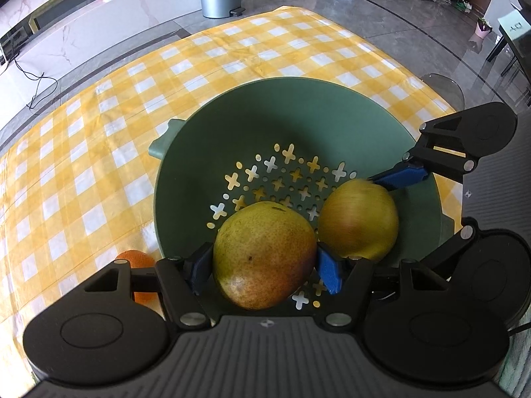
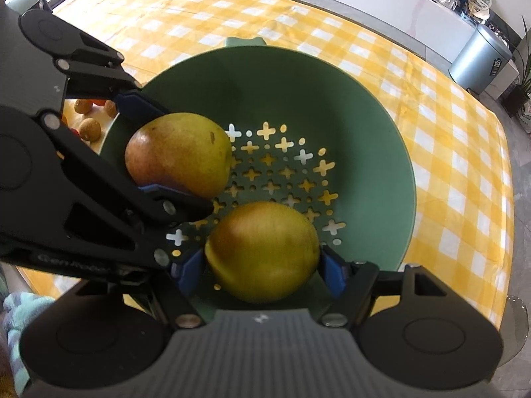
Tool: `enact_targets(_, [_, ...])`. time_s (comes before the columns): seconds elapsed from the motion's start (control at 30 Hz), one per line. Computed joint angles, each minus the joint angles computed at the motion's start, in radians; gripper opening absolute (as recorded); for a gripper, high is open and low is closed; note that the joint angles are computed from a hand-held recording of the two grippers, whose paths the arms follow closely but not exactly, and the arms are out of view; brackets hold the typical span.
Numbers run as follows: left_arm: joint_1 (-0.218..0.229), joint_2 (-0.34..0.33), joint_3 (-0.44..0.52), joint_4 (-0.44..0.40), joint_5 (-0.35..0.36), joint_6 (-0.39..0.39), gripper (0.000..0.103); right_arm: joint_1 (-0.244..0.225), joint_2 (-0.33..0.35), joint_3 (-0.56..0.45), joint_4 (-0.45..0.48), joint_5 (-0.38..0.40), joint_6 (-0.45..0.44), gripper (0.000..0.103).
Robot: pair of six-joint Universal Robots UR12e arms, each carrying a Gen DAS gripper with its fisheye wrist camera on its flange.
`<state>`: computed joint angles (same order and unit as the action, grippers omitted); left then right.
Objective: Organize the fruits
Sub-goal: 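Open both tools to release the pears and withdraw from the colander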
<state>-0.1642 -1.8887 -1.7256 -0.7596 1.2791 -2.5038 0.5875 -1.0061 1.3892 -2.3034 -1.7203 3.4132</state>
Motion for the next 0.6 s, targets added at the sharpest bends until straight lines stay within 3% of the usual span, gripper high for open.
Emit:
enact_targets(0.13, [0.004, -0.003, 0.009, -0.024, -0.011, -0.010, 0.075, -0.001, -0.008, 0.010, -0.010, -0.019, 0.000, 0.076])
enact_targets(0.6, [0.004, 0.024, -0.019, 0.006, -0.004, -0.026, 0.075, 0.023, -0.031, 0.040, -0.046, -0.082, 0.047, 0.079])
